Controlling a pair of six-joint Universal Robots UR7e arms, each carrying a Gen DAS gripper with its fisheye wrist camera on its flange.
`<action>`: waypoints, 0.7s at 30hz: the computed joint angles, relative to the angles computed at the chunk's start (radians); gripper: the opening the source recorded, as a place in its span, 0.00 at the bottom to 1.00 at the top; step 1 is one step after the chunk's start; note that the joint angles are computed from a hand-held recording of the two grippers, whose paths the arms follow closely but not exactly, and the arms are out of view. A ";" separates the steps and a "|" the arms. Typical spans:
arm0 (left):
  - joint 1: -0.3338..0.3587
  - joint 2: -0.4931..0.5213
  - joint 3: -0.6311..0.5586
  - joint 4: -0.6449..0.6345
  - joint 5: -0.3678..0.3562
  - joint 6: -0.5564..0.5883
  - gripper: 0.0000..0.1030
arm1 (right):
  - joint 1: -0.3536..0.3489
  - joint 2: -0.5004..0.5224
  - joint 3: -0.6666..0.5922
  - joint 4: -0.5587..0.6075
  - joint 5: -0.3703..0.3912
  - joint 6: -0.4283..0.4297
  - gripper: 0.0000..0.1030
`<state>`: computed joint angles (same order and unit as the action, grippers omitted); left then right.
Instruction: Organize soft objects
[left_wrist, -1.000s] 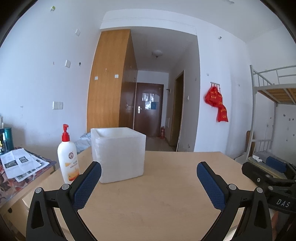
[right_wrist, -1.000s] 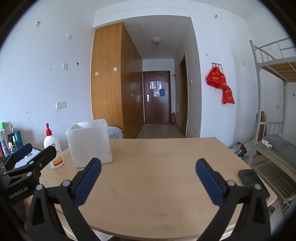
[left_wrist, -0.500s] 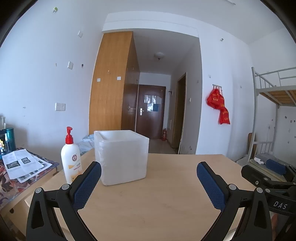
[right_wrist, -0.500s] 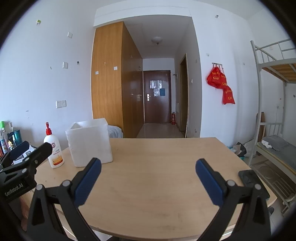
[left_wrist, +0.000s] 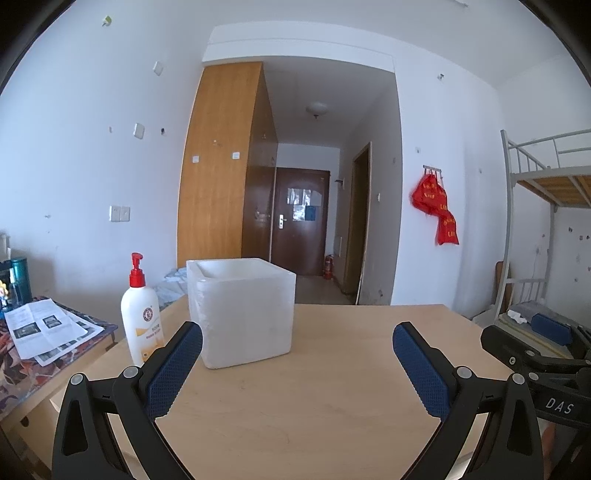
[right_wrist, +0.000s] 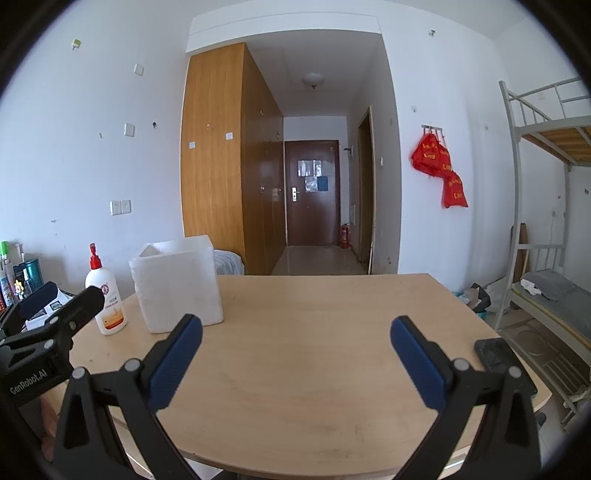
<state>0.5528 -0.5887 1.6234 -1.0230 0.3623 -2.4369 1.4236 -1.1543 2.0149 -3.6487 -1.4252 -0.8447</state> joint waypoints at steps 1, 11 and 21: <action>0.000 -0.001 0.002 -0.005 0.001 0.002 1.00 | 0.001 0.002 -0.001 0.000 -0.002 0.000 1.00; -0.003 0.000 0.007 -0.032 -0.002 0.022 1.00 | 0.001 0.006 -0.002 -0.005 -0.003 -0.001 1.00; -0.003 -0.002 0.006 -0.014 -0.006 0.010 1.00 | -0.002 0.009 -0.003 0.001 0.001 -0.009 1.00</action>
